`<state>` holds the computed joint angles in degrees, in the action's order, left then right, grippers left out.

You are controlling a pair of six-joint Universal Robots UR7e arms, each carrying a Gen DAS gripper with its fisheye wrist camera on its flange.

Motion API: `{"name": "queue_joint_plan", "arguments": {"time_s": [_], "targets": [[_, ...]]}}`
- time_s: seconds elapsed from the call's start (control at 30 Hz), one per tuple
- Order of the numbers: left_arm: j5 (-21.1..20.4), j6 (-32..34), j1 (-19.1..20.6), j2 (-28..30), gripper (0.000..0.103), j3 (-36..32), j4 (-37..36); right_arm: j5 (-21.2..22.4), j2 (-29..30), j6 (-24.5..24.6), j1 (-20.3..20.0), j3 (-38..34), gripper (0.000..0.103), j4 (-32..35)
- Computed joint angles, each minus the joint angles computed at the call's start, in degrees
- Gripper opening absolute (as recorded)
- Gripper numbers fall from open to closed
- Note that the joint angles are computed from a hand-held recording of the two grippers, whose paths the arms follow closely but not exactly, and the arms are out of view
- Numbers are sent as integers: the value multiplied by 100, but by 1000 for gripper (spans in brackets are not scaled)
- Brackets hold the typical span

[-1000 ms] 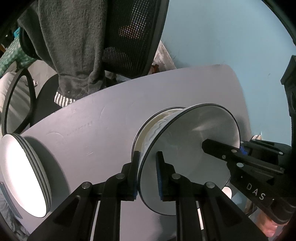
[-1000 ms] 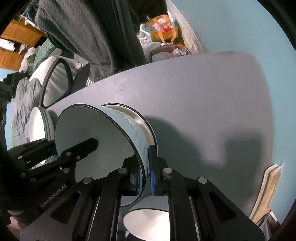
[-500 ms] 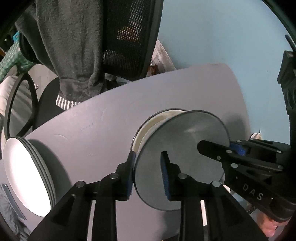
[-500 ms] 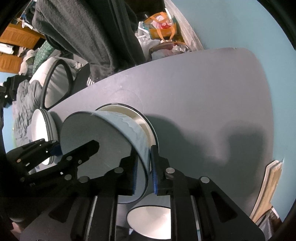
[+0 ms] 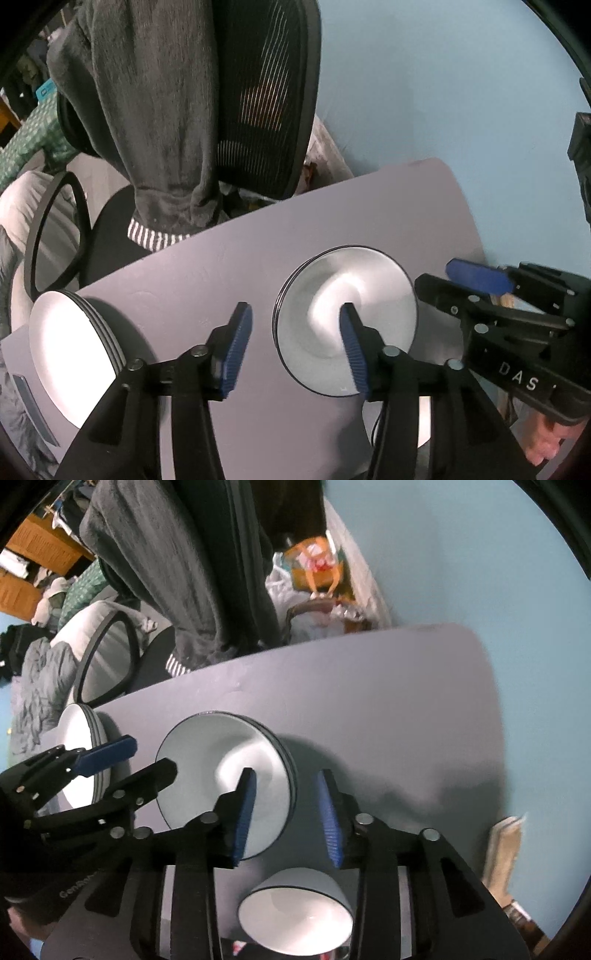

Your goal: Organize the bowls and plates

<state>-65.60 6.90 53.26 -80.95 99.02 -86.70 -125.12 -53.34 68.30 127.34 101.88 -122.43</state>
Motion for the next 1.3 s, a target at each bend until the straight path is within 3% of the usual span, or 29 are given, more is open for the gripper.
{"name": "queue_joint_plan", "arguments": {"time_s": [0.13, 0.37, 0.87, 1.3], "targets": [[-191, 266, -56, -256, 56, 73, -169, -372, 33, 189, 199, -220, 47, 538], [-634, 481, -38, -566, 62, 67, -196, -631, 45, 632, 497, -403, 51, 997], [-911, 994, -44, -1063, 63, 134, 553, -531, 108, 1948, 989, -350, 54, 1169], [-1022, 1128, -141, -1313, 63, 614, 967, -335, 27, 3140, 1293, -86, 54, 1434]]}}
